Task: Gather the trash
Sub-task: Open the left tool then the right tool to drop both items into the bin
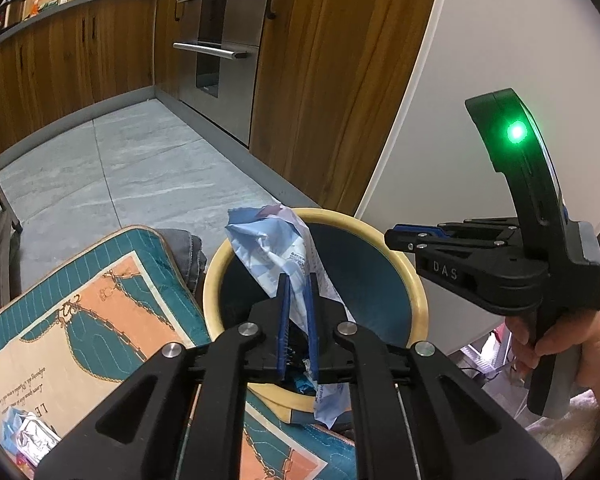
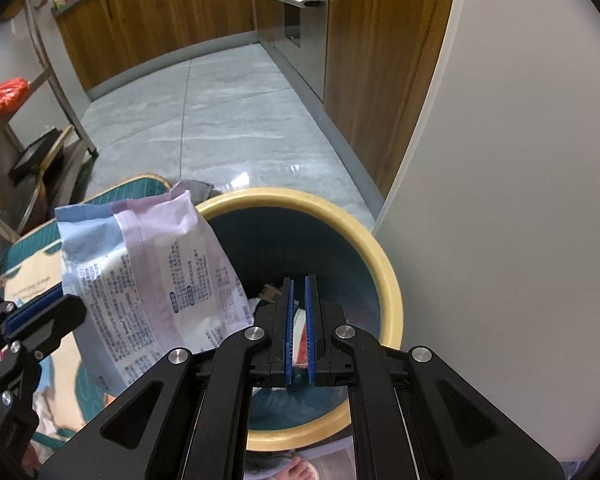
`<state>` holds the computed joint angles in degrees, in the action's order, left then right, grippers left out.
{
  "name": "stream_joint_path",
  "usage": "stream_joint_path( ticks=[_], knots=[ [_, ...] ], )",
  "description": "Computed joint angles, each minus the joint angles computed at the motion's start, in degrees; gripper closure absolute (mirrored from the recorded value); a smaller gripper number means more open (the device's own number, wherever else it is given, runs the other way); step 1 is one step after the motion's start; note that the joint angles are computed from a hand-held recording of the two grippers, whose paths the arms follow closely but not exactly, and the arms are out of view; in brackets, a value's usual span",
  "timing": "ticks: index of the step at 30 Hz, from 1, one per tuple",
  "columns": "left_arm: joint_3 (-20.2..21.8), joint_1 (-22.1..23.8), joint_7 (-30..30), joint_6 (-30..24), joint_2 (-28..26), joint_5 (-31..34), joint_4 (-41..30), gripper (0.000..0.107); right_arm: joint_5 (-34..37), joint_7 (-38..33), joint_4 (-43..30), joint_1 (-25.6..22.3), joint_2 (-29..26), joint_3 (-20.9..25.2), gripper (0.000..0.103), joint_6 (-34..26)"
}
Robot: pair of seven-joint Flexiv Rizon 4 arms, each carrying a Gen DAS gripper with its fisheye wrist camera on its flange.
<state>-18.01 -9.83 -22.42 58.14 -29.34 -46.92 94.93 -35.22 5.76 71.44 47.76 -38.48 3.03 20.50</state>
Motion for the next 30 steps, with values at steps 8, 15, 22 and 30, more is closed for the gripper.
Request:
stream_joint_path(
  ticks=[8,15,22,30],
  knots=[
    [1.49,-1.01,-4.89,2.98,-1.34,4.82,-1.15,0.078,1.35,0.18,-0.27,-0.31,0.07,0.35,0.096,-1.58],
    [0.2,-0.15,-5.5,3.1,-1.29,5.35,-1.21,0.061,1.11,0.25,-0.76,-0.22,0.0,0.17,0.096,-1.25],
    [0.68,0.03,-6.45,3.46,-0.97,6.45,-0.94,0.051,0.83,-0.39,-2.23,0.44,-0.13,0.1,0.086,-3.06],
    [0.27,1.72,-5.48,5.34,0.72,4.56,0.83,0.029,-1.96,0.9,-4.37,2.02,0.14,-1.09,0.061,-4.71]
  ],
)
